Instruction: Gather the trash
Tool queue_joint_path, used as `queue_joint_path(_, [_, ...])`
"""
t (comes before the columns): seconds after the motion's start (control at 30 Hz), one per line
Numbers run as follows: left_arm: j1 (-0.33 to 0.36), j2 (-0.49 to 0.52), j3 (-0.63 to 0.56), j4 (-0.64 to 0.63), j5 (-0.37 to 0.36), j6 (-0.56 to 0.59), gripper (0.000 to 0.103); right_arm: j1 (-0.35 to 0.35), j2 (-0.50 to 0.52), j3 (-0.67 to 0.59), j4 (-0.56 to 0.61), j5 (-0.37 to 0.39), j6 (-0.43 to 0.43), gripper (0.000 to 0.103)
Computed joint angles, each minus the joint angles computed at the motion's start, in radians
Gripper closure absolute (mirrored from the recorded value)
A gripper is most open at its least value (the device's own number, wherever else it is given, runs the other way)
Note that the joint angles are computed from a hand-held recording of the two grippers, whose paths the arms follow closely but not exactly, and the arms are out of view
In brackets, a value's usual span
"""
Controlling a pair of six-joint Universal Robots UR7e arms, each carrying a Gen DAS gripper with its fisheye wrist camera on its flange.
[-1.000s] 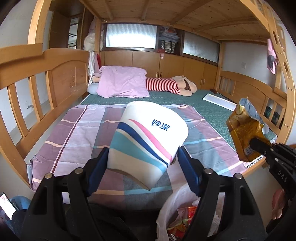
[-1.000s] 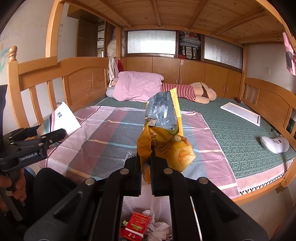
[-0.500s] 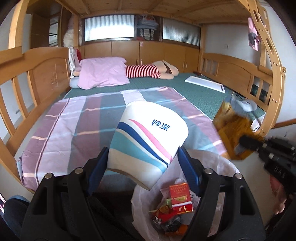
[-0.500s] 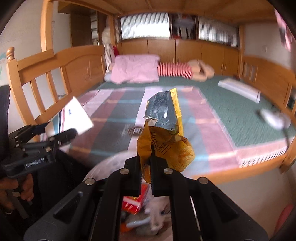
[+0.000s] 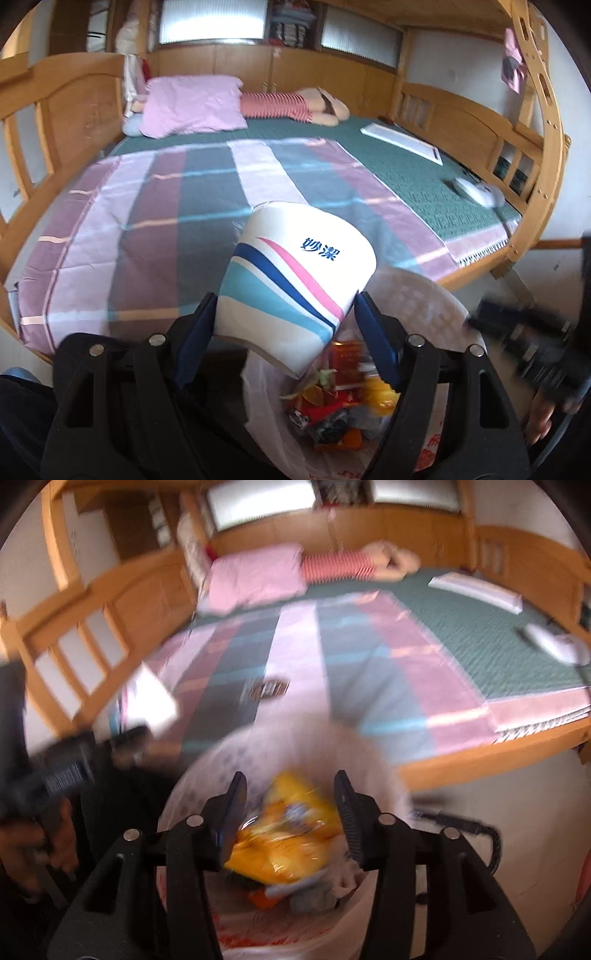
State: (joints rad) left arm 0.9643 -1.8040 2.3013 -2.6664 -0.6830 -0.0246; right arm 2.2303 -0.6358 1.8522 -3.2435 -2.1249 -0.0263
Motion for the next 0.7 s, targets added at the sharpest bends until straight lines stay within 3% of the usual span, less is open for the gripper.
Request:
queue_joint_path(0.2, [0.039,0.050,-0.016,0.099,-0.146,0.031,0.027,0.041,0.004,0.014,-0.309,-0.098,-0.082,0.033])
queue_joint_path(0.37, [0.031,0.078,-0.006,0.141,-0.190,0.082,0.025,0.049,0.010,0.012,-0.407,-0.104,-0.112,0.019])
queue_joint_path(0.47, [0.010,0.078,0.013,0.113,-0.166,0.101,0.009,0.051,0.024,0.008,-0.443,-0.128,-0.124,0.010])
queue_joint_path(0.57, [-0.012,0.069,0.034,0.063,-0.108,0.099,0.004,0.051,0.041,-0.003,-0.475,-0.139,-0.137,0.005])
queue_joint_path(0.7, [-0.059,0.057,0.070,-0.075,0.023,0.111,0.004,0.050,0.046,-0.007,-0.489,-0.144,-0.142,0.004])
